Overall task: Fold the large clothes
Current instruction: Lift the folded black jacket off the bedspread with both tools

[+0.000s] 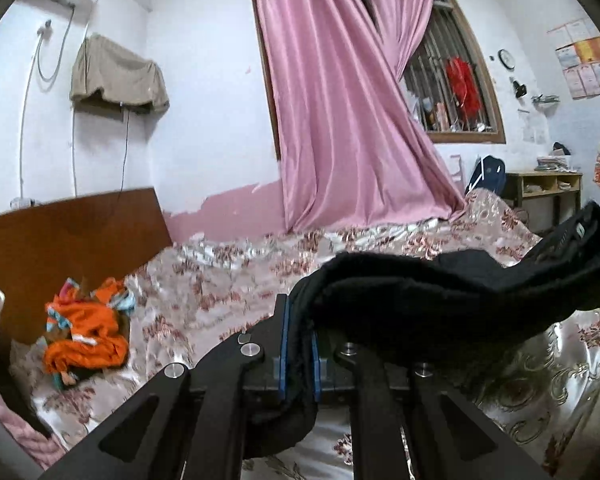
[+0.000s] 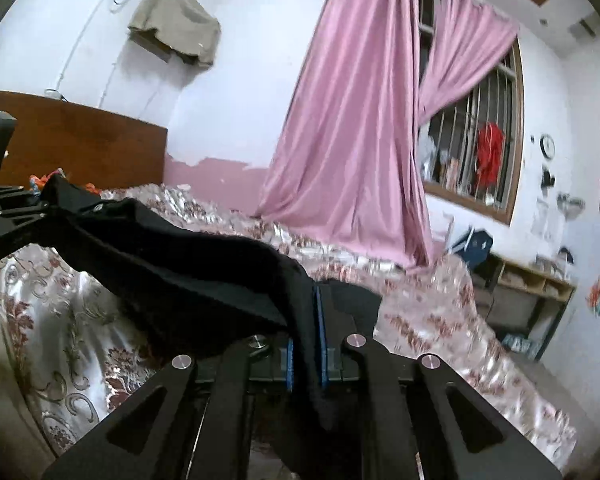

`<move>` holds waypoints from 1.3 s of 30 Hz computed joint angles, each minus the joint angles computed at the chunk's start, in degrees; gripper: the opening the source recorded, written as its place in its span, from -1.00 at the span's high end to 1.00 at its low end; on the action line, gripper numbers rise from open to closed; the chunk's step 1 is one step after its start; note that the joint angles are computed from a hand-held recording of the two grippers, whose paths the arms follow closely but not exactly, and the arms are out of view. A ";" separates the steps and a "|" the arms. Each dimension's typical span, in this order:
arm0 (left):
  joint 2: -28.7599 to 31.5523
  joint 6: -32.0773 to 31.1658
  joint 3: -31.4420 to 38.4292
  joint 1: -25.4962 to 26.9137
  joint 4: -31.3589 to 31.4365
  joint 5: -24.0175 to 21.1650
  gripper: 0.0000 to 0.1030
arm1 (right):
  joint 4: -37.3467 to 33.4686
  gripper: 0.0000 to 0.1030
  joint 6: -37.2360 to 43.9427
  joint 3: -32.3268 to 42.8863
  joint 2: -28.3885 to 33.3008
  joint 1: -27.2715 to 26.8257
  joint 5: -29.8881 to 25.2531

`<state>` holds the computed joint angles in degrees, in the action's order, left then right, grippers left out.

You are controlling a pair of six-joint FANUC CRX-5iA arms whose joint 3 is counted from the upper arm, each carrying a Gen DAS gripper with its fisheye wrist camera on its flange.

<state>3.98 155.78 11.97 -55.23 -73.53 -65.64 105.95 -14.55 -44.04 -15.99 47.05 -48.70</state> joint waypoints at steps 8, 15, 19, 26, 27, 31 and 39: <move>1.82 -7.39 4.55 2.88 1.19 3.20 0.84 | 3.65 0.85 -1.12 3.25 -0.10 -5.42 5.70; 5.20 -17.64 11.02 12.10 13.83 9.58 0.83 | 3.09 0.85 3.36 9.95 4.96 -10.75 11.87; 8.41 -25.05 15.36 16.05 18.45 11.70 0.83 | 2.82 0.85 5.36 14.69 8.90 -13.18 14.30; 16.32 -37.24 25.19 20.77 25.61 11.55 0.83 | -2.11 0.85 7.81 23.49 15.78 -19.04 23.88; 17.88 -38.55 27.11 21.52 26.84 11.29 0.83 | -3.73 0.85 8.97 25.06 17.20 -19.67 24.89; 23.42 -41.86 33.85 23.65 30.02 10.29 0.83 | -6.63 0.85 12.94 30.11 22.50 -21.02 25.73; 35.98 -47.53 49.08 28.13 37.81 7.57 0.83 | -15.38 0.85 22.90 41.23 33.45 -22.40 26.09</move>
<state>39.96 108.25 61.05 -27.09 -35.72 -58.06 90.57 8.35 -2.81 17.47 24.65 -22.61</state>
